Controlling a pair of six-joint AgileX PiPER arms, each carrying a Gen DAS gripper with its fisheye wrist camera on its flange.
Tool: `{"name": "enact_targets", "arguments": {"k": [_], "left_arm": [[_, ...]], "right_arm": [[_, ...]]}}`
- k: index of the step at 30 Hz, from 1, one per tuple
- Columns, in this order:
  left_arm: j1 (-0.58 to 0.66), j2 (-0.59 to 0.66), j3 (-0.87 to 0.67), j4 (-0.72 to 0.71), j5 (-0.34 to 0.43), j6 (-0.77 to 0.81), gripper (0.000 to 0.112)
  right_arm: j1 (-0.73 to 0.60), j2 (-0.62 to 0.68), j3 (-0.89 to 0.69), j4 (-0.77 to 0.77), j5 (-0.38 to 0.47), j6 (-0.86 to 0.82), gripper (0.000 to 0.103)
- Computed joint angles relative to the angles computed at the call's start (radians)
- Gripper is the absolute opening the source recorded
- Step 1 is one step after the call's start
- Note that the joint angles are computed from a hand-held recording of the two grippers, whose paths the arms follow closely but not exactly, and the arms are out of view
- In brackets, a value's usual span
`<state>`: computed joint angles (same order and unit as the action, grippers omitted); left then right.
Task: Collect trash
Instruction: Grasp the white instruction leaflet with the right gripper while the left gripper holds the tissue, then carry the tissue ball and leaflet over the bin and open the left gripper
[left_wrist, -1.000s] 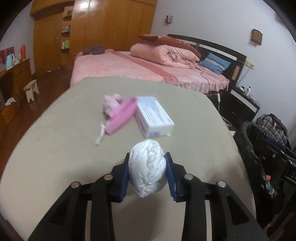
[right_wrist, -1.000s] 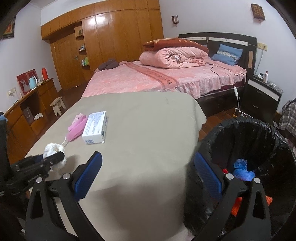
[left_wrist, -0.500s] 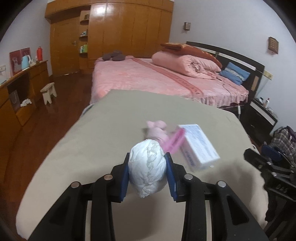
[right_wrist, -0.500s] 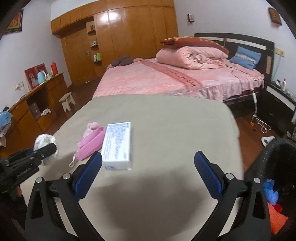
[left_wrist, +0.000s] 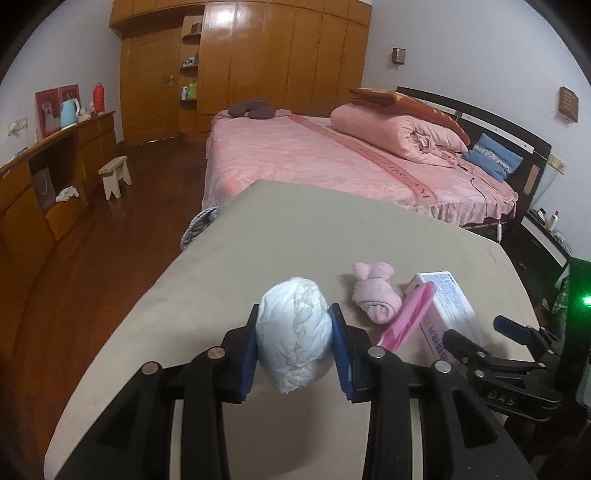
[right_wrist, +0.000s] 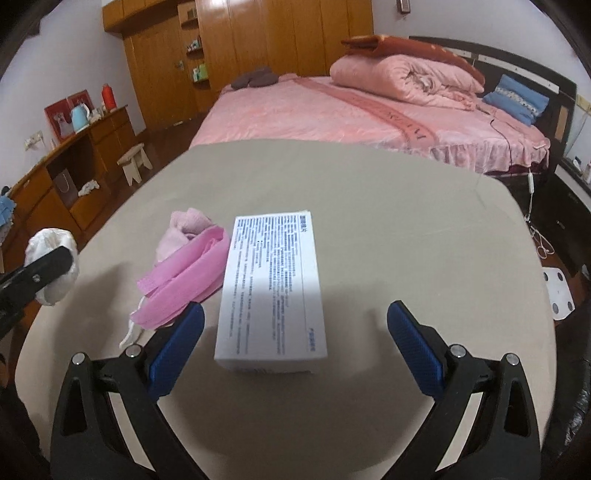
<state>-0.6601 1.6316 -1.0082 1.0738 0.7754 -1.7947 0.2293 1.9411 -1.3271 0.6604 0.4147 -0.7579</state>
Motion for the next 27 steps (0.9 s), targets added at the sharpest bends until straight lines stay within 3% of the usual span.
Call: {"name": "enact_targets", "arguments": {"k": [4,6,10,27], "left_arm": [[0.006,-0.005,0.015,0.005,-0.007,-0.01,0.036],[0.01,-0.009,0.02,0.005,-0.011,-0.011,0.036],[0.009,-0.016,0.03,0.006,-0.014,-0.019,0.036],[-0.121,0.005,-0.125,-0.029,0.114,0.059,0.036]], "right_arm": [[0.018,0.051,-0.073,-0.108,0.047,0.13,0.08],[0.026,0.062,-0.091,-0.137,0.062,0.162,0.078],[0.036,0.059,-0.086,-0.137,0.075,0.148,0.054],[-0.106,-0.13,0.049,0.011,0.125,-0.032,0.053]]}}
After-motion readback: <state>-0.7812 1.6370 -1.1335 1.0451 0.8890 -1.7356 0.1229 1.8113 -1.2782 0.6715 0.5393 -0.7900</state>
